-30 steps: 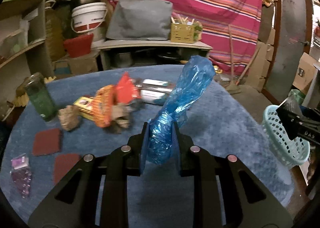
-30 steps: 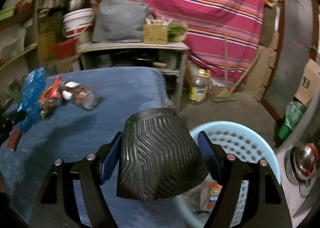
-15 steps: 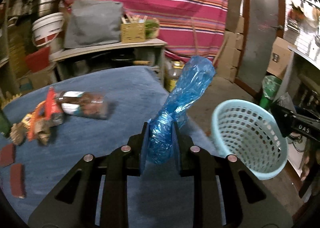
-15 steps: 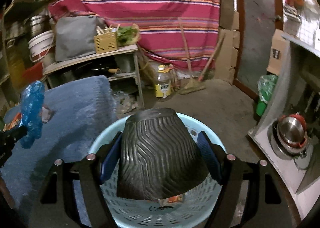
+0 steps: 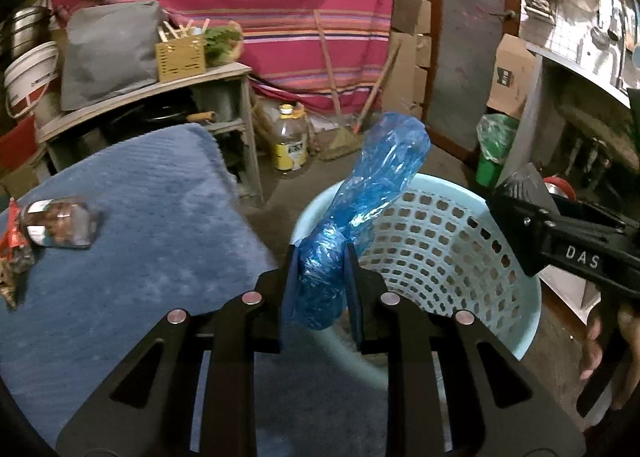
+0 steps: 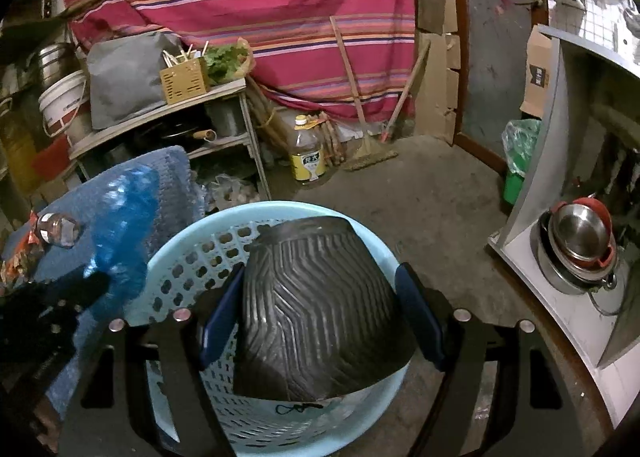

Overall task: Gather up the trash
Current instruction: 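Open the left tool to drop the blue bag while the right tool drops the cone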

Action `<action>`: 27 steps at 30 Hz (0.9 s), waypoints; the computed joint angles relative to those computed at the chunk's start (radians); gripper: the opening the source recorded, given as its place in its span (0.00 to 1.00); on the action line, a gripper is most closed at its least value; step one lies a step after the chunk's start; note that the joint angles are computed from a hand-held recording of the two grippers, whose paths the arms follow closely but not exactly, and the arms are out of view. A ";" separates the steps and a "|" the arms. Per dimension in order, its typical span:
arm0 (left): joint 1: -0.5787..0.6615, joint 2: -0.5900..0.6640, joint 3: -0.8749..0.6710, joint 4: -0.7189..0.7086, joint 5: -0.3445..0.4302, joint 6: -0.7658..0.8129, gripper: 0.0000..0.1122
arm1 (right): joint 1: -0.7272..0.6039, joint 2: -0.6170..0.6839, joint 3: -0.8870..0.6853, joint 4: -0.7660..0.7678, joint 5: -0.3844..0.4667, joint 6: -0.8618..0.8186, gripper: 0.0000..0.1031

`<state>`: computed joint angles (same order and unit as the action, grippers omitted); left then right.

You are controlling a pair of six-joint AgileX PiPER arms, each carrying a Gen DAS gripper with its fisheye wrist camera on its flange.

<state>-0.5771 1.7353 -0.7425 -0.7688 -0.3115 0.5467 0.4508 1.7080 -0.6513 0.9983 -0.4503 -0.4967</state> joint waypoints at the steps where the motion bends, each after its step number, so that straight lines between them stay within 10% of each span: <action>1: -0.007 0.015 -0.021 -0.009 0.007 0.010 0.19 | -0.001 0.001 0.000 -0.001 0.001 0.002 0.72; 10: 0.011 0.101 -0.149 0.079 0.116 -0.081 0.31 | -0.031 0.011 0.007 -0.081 0.012 0.087 0.72; 19: 0.037 0.031 -0.048 0.083 0.044 -0.097 0.72 | -0.023 0.046 -0.030 -0.041 0.029 0.048 0.72; 27: 0.130 -0.109 0.107 0.135 -0.023 -0.138 0.85 | 0.042 0.119 -0.124 0.096 0.010 -0.035 0.76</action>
<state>-0.4475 1.6260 -0.6354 -0.6334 -0.3345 0.4090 0.4926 1.8269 -0.7754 1.0938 -0.4408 -0.5316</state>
